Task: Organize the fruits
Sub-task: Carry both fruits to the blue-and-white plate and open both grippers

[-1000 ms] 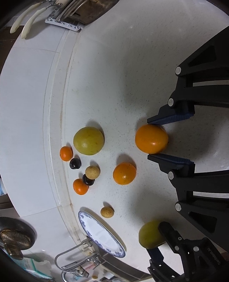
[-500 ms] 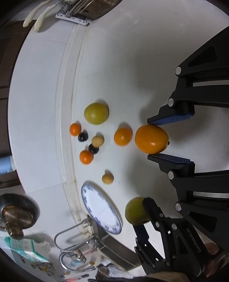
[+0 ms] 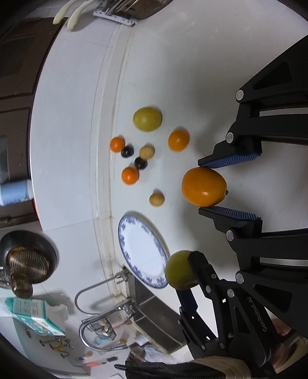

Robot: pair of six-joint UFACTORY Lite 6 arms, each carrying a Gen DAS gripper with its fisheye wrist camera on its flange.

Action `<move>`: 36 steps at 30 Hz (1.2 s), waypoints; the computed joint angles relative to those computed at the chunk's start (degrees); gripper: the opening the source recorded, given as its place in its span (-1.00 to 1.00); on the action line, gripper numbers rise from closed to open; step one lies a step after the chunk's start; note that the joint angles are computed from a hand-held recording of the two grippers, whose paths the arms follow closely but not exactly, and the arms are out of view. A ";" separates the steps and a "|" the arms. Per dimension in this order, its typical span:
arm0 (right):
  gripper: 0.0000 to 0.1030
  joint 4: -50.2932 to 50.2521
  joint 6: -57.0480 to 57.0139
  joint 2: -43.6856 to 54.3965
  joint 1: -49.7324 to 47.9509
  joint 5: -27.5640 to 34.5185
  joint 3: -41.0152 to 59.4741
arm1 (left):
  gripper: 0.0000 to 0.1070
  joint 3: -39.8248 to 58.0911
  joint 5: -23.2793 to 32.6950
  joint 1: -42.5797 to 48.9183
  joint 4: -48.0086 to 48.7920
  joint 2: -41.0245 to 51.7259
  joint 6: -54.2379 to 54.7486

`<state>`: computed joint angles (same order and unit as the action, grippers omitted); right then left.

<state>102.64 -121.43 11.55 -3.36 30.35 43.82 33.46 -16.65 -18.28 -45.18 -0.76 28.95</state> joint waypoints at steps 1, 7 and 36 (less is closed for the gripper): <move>-0.34 0.23 0.27 -0.33 0.66 -0.20 -0.10 | -0.08 -0.58 0.33 1.10 1.97 -0.69 -1.16; -0.34 4.40 1.24 -0.02 7.72 -3.03 1.90 | -0.08 -3.34 2.34 9.48 18.84 -3.89 -12.48; -0.34 -30.95 47.84 37.00 30.02 -14.77 50.61 | -0.08 19.78 -1.13 40.23 91.38 23.19 -60.05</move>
<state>71.69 -73.59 48.55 26.66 15.58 94.43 53.24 -17.78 21.95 46.20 22.43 -31.10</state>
